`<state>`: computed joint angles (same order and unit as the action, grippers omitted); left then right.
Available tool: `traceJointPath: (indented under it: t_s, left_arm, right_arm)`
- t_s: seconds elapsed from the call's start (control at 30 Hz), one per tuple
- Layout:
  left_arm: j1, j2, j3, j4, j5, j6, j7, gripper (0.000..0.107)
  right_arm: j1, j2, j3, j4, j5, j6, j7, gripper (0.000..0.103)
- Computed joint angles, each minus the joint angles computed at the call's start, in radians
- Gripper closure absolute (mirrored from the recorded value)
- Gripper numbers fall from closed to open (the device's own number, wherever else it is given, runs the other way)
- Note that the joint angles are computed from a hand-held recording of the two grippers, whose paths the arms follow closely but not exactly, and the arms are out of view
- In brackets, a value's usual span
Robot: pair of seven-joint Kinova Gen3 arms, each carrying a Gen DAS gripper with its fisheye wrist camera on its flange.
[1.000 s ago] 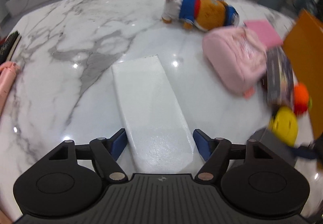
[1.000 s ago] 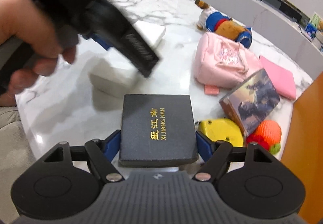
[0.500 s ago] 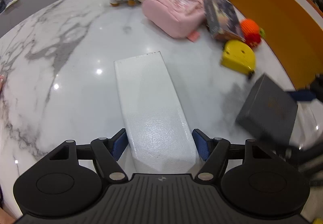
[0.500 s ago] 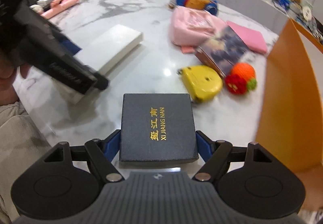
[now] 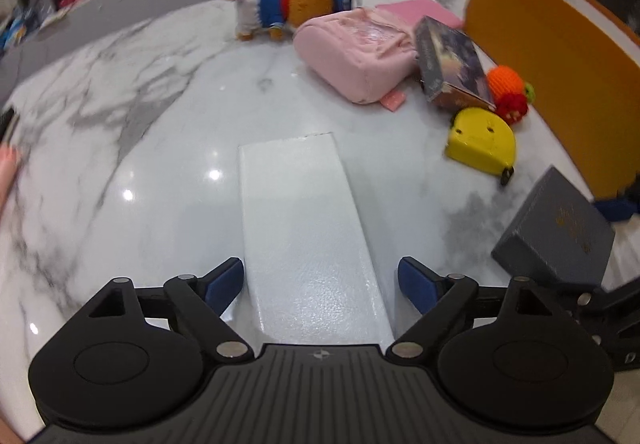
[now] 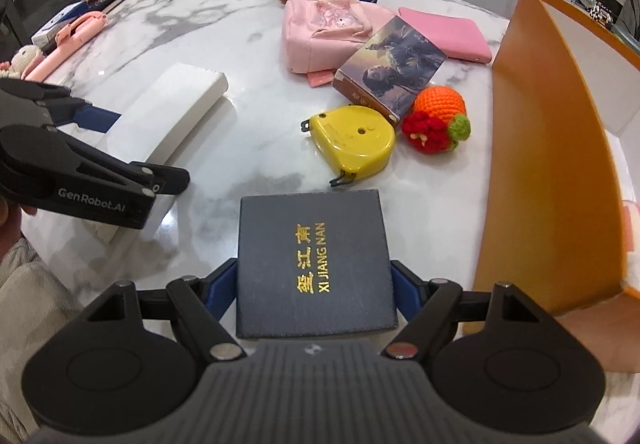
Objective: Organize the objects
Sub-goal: 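Lift and carry the white block and dark gray box toward the storage box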
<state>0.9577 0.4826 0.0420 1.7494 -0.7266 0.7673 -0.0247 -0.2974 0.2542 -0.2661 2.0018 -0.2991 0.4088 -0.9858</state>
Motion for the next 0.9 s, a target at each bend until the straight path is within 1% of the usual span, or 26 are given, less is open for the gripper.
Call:
traceJointPath:
  t_s: [0.03,0.07,0.13,0.17,0.2,0.23,0.27,0.3,0.33,0.4,0.43,0.57,0.6,0.77,0.9]
  left_arm:
    - [0.019,0.004,-0.021,0.000,-0.003,0.008,0.027,0.004]
    - [0.023,0.009,-0.024,-0.007,-0.005,0.031,0.062,0.004]
    - [0.043,0.014,-0.045,-0.010,-0.007,0.051,0.111,0.004]
    - [0.035,0.014,-0.036,-0.009,-0.011,0.055,0.111,0.004]
    - [0.011,0.011,-0.009,-0.010,-0.013,0.059,0.095,0.004]
    - [-0.001,0.005,0.000,-0.008,-0.005,0.052,0.080,0.008]
    - [-0.011,0.002,0.009,-0.012,0.003,0.053,0.060,0.017]
    - [-0.021,-0.002,0.019,-0.015,0.009,0.047,0.035,0.022]
    - [-0.032,-0.003,0.036,-0.024,0.011,0.054,0.011,0.035]
    - [-0.023,0.014,0.036,-0.063,0.034,0.096,-0.036,0.035]
    - [-0.017,0.017,0.034,-0.068,0.031,0.100,-0.047,0.036]
    - [-0.017,-0.003,0.023,-0.034,0.041,0.044,-0.026,0.036]
    - [-0.017,-0.006,0.021,-0.030,0.043,0.041,-0.026,0.036]
    - [-0.011,-0.029,0.010,-0.020,0.028,0.045,-0.003,0.037]
    - [-0.008,-0.051,0.012,-0.028,-0.004,0.070,0.013,0.037]
  right_arm:
    - [0.011,0.004,-0.009,0.003,-0.014,-0.008,0.012,0.023]
    - [0.014,0.010,-0.011,0.004,-0.020,-0.014,0.015,0.023]
    - [0.020,0.012,-0.020,0.022,-0.029,-0.050,0.025,0.018]
    - [0.022,0.011,-0.024,0.029,-0.029,-0.063,0.028,0.018]
    - [0.022,0.011,-0.025,0.030,-0.027,-0.066,0.026,0.018]
    - [0.023,0.011,-0.025,0.028,-0.026,-0.064,0.023,0.019]
    - [0.018,0.010,-0.021,0.029,-0.021,-0.065,0.015,0.020]
    - [0.015,0.008,-0.019,0.030,-0.017,-0.069,0.010,0.024]
    - [0.017,0.007,-0.020,0.031,-0.015,-0.073,0.009,0.025]
    - [0.022,0.008,-0.023,0.026,-0.013,-0.063,0.009,0.026]
    - [0.023,0.009,-0.023,0.025,-0.012,-0.060,0.009,0.026]
    - [0.032,0.009,-0.026,0.014,-0.025,-0.037,0.005,0.026]
    - [0.040,0.009,-0.030,0.011,-0.036,-0.029,0.011,0.026]
    - [0.063,-0.008,-0.044,0.006,-0.086,-0.020,0.052,0.027]
    - [0.092,-0.026,-0.057,0.001,-0.153,-0.010,0.106,0.027]
